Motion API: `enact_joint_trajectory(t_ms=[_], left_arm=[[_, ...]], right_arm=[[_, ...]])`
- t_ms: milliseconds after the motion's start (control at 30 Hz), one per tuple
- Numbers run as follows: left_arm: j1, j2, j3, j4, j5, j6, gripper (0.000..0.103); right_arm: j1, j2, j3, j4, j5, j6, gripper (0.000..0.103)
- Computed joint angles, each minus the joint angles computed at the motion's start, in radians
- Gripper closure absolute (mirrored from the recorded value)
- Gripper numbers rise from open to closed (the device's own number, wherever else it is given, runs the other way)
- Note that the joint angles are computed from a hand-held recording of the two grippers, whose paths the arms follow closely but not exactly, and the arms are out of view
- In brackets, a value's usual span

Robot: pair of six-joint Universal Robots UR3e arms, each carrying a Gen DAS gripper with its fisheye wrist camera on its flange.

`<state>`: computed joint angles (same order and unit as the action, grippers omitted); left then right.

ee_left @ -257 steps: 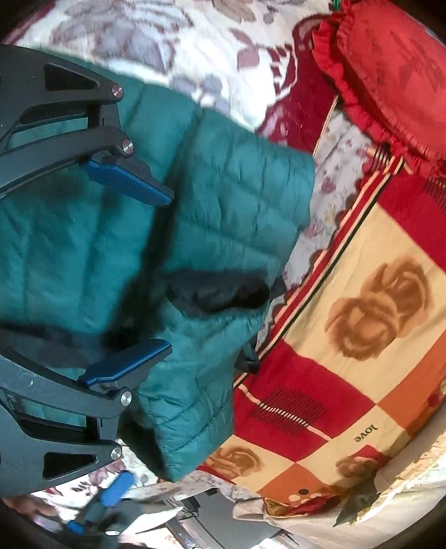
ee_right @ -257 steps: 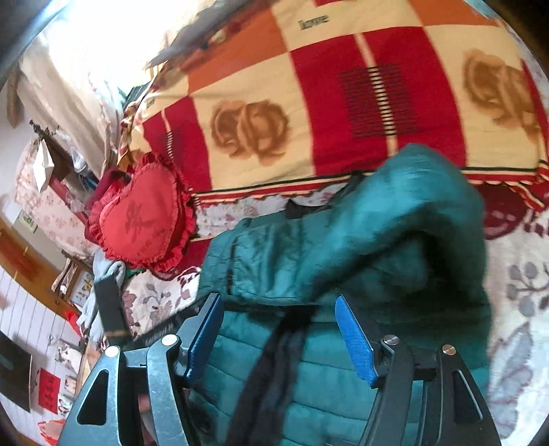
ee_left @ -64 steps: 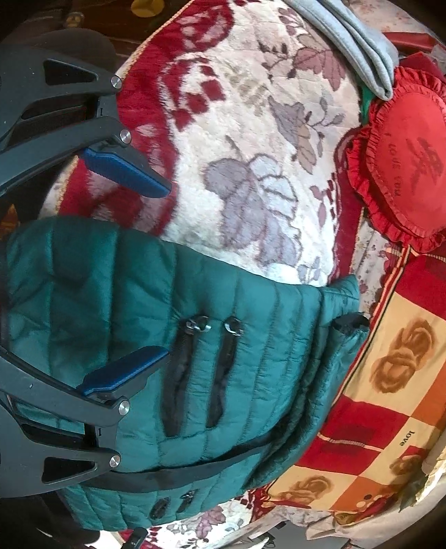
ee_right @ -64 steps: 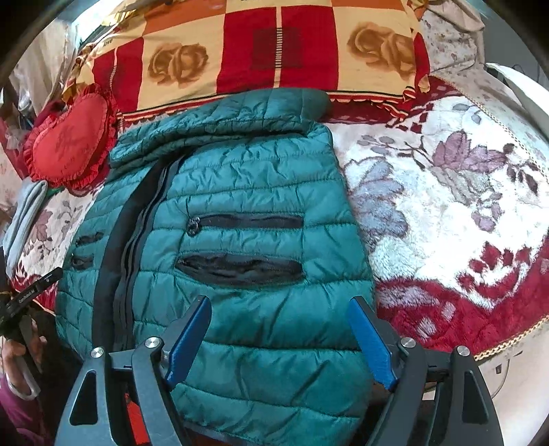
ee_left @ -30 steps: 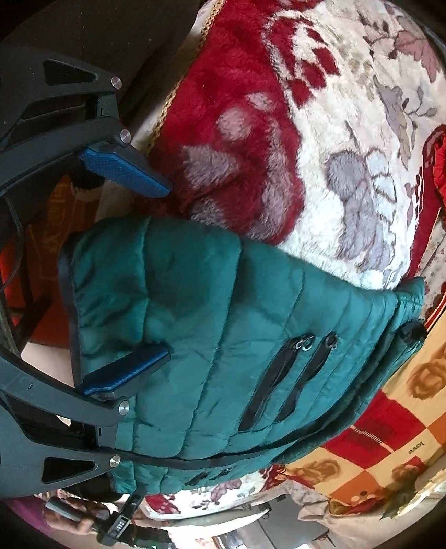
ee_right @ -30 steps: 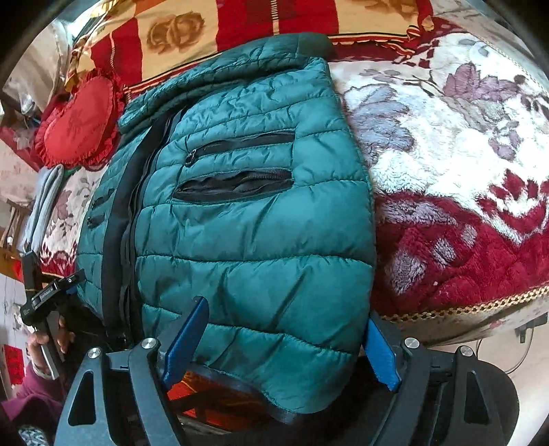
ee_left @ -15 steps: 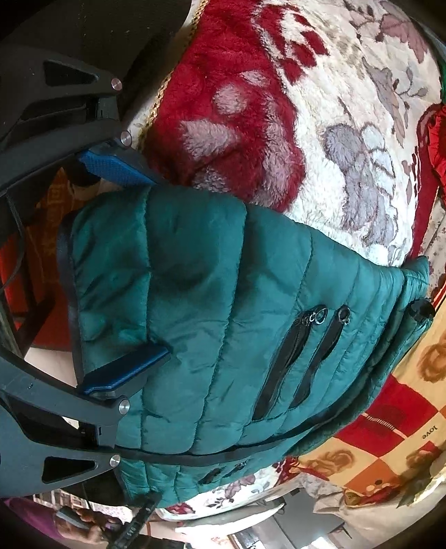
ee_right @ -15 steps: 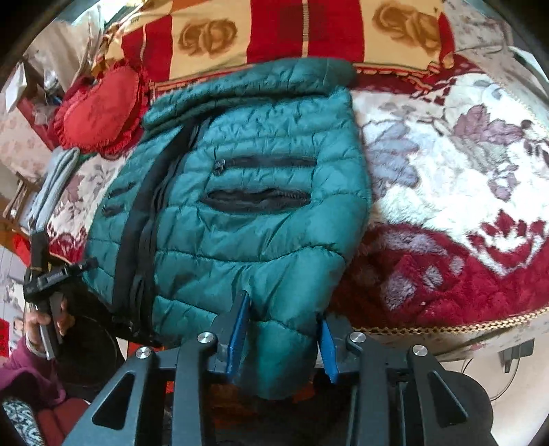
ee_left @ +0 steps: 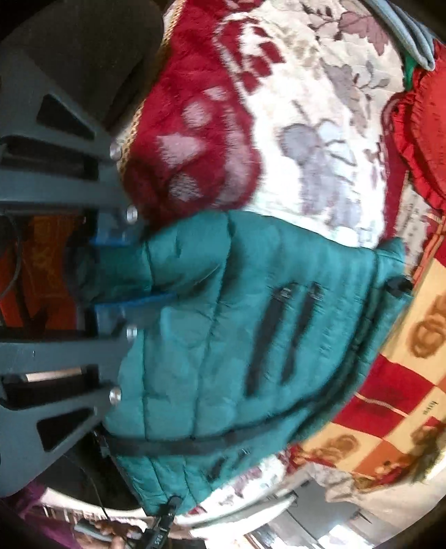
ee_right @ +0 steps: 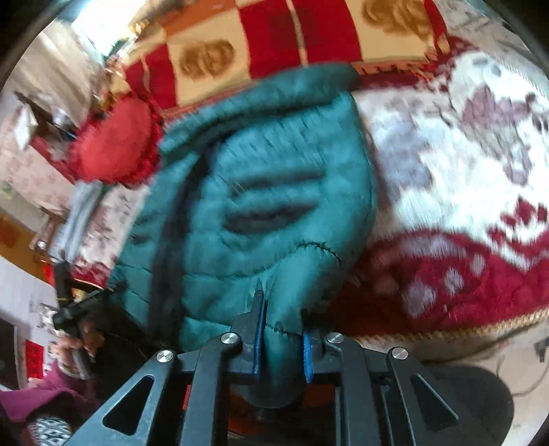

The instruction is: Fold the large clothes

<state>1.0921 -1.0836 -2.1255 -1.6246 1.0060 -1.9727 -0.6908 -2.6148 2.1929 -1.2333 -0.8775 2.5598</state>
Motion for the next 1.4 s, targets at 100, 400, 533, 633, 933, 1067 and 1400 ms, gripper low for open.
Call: enact_joint_trajectory(t_ms=[100, 400, 533, 633, 933, 1067, 1400], left_arm=[[0.010, -0.028, 0.120, -0.127, -0.056, 0.004, 0.088], [-0.031, -0.109, 0.351, -0.191, -0.232, -0.082, 0.088], [-0.117, -0.223, 0.425, -0.028, -0.286, -0.284, 0.088], [-0.220, -0.350, 0.496, 0.174, -0.294, -0.498, 0.088], [-0.516, -0.776, 0.849, 0.604, -0.105, -0.959, 0.088], [-0.606, -0.992, 1.099, 0.624, 0.005, -1.077, 0.089], [-0.708, -1.529, 1.900, 0.356, 0.136, -1.187, 0.088]], right_arm=[[-0.069, 0.033, -0.086, 0.103, 0.095, -0.068, 0.087], [0.176, 0.326, -0.119, -0.649, 0.097, 0.420, 0.087], [0.324, 0.557, -0.188, -1.003, -0.081, 0.624, 0.087], [0.398, 0.727, -0.285, -1.126, -0.192, 0.658, 0.087], [0.503, 1.181, -0.674, -1.193, -0.362, 0.756, 0.087], [0.531, 1.355, -0.852, -1.175, -0.442, 0.793, 0.087], [0.552, 1.746, -1.306, -1.057, -0.496, 0.865, 0.087]])
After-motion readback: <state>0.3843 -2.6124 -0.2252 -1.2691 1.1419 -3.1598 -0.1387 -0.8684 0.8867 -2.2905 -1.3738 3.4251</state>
